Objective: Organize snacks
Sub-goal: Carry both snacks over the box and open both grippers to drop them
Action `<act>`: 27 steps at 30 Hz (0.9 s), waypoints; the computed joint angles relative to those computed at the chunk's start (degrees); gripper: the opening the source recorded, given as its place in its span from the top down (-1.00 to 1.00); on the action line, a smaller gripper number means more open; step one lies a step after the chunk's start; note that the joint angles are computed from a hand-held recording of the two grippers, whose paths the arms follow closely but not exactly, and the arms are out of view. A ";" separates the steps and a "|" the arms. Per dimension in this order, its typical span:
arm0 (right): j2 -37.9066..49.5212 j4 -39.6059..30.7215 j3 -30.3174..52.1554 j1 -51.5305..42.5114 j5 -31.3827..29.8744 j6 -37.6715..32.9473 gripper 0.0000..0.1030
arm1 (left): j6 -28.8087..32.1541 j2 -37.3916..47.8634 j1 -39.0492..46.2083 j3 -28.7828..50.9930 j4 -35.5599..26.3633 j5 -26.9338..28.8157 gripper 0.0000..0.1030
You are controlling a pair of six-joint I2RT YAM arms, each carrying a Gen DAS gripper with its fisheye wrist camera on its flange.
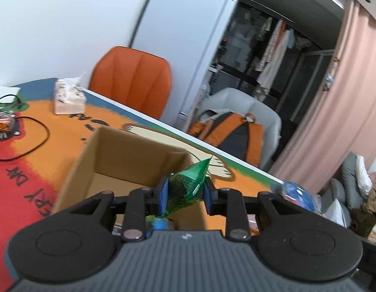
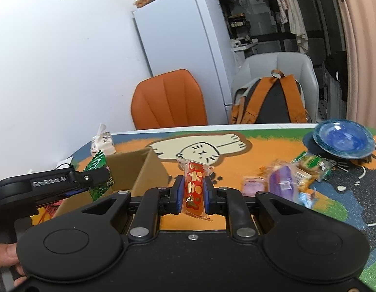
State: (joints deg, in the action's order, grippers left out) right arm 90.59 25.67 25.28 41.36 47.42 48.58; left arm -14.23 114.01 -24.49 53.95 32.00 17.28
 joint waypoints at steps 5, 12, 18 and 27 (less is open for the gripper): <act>0.33 -1.88 2.35 0.64 0.30 -0.49 0.66 | -1.53 0.58 0.65 0.91 -0.65 -5.51 0.42; 2.54 -1.39 5.42 0.84 -0.28 -2.79 0.66 | -0.86 -0.61 2.53 -0.44 -0.44 -4.73 -0.09; 5.60 0.40 9.11 0.21 -2.43 -5.65 0.66 | -1.59 -2.88 5.12 -2.01 -1.06 -1.91 -0.21; 9.78 3.22 15.38 -0.59 -5.59 -9.84 0.66 | -0.42 -5.61 9.25 -3.46 -2.96 -0.84 -0.46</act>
